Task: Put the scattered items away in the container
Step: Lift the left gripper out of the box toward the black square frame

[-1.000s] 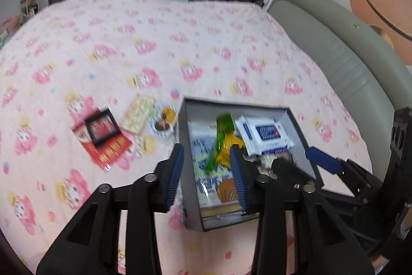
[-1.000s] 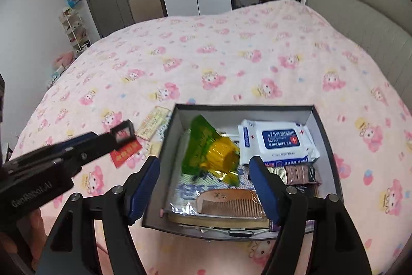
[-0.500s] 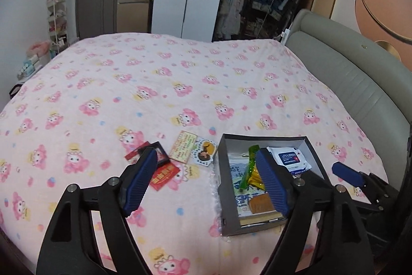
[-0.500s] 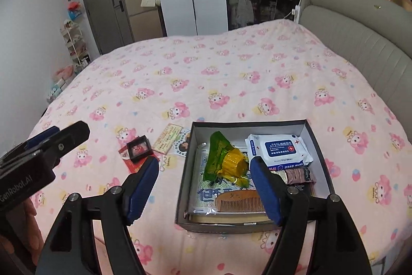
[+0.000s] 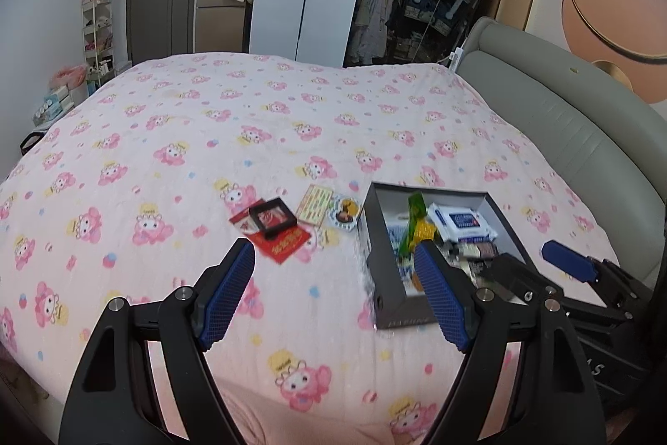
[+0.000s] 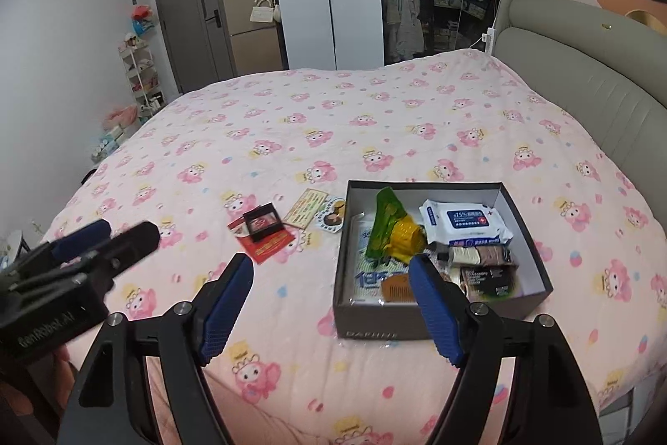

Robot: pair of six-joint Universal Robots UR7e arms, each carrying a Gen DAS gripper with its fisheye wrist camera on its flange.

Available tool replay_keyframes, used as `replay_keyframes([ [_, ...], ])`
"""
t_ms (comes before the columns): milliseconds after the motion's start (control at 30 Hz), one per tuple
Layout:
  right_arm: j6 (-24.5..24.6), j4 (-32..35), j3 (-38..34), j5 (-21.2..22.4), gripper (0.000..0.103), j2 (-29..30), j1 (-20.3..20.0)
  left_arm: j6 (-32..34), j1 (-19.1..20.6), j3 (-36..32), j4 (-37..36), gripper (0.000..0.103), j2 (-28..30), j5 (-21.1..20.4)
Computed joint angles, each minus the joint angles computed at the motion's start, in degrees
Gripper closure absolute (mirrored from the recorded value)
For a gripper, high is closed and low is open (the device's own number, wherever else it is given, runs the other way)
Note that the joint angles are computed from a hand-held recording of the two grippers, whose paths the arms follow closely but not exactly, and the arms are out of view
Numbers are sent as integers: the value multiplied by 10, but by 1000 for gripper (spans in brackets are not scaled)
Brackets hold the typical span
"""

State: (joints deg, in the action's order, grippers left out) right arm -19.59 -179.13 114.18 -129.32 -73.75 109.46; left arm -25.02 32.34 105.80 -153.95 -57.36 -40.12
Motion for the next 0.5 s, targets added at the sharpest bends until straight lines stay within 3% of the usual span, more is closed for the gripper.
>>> replay_keyframes([
  [500,12,-36,17,-6,27,27,0,-6,8,36,-24,23,-12,-19],
])
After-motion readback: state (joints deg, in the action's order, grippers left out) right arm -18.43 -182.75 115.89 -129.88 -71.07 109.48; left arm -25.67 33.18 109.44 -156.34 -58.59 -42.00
